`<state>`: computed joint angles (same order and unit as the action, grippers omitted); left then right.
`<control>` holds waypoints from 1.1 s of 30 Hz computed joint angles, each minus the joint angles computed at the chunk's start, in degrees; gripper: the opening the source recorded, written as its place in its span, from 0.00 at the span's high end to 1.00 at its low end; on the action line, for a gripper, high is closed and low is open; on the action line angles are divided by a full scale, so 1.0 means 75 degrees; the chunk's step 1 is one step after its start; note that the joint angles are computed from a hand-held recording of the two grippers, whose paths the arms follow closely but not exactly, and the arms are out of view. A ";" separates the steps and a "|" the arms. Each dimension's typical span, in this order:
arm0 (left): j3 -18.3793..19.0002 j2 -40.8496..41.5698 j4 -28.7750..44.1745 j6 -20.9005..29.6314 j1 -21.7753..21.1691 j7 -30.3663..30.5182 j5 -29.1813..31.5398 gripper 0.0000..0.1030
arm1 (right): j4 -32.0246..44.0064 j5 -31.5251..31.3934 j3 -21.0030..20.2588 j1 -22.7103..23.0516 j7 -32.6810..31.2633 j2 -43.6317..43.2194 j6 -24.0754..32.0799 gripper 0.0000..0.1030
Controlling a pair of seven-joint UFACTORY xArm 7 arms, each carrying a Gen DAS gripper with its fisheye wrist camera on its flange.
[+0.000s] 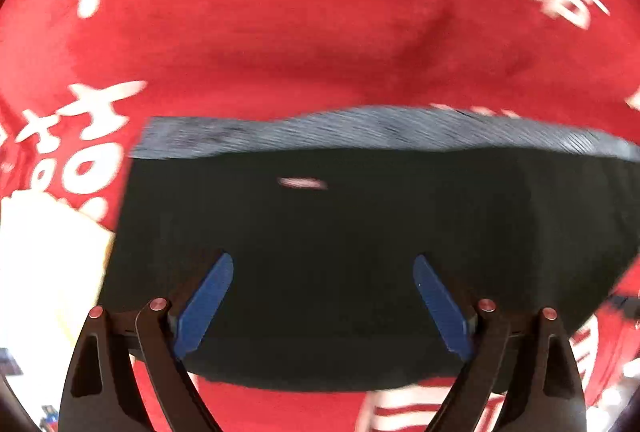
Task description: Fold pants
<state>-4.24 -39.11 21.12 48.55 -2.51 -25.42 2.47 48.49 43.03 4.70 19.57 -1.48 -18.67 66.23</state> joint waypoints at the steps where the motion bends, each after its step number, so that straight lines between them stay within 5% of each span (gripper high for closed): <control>1: -0.0035 0.0116 0.0029 -0.0072 -0.0140 -0.0017 -0.0136 0.10 | -0.0409 0.0612 0.0114 0.0180 0.0060 -0.0125 -0.0288 0.61; 9: -0.0204 0.0784 0.0038 -0.0494 -0.0625 -0.0207 -0.0471 0.10 | -0.1208 0.2706 0.0459 0.0904 0.0018 0.0135 -0.1894 0.61; 13: -0.0333 0.1031 0.0100 -0.0583 -0.0708 -0.0298 -0.0338 0.10 | -0.1447 0.3007 0.0316 0.0892 0.0054 -0.0019 -0.2120 0.62; 15: -0.0421 0.1102 0.0240 -0.0450 -0.0780 -0.0421 -0.0280 0.10 | -0.1371 0.2713 0.0253 0.0759 0.0448 -0.0028 -0.1994 0.92; 21: -0.0717 0.0958 0.0280 -0.0160 -0.1300 -0.0535 -0.0368 0.10 | -0.1337 0.1100 0.0505 0.0776 0.1237 -0.0665 -0.1948 0.92; 27: -0.0743 0.0658 0.0225 0.0117 -0.1570 -0.0886 -0.0295 0.10 | -0.1403 0.0924 0.0234 0.0975 0.1178 -0.0571 -0.1628 0.84; 29: -0.0759 0.0521 0.0362 0.0297 -0.1633 -0.1041 -0.0406 0.10 | -0.1118 0.0215 0.0183 0.0816 0.1292 -0.0644 -0.1046 0.76; 33: -0.0841 0.0569 0.0685 0.0045 -0.1836 -0.1292 -0.0699 0.10 | -0.0708 -0.1256 0.0215 0.0404 0.1083 -0.1044 -0.0953 0.76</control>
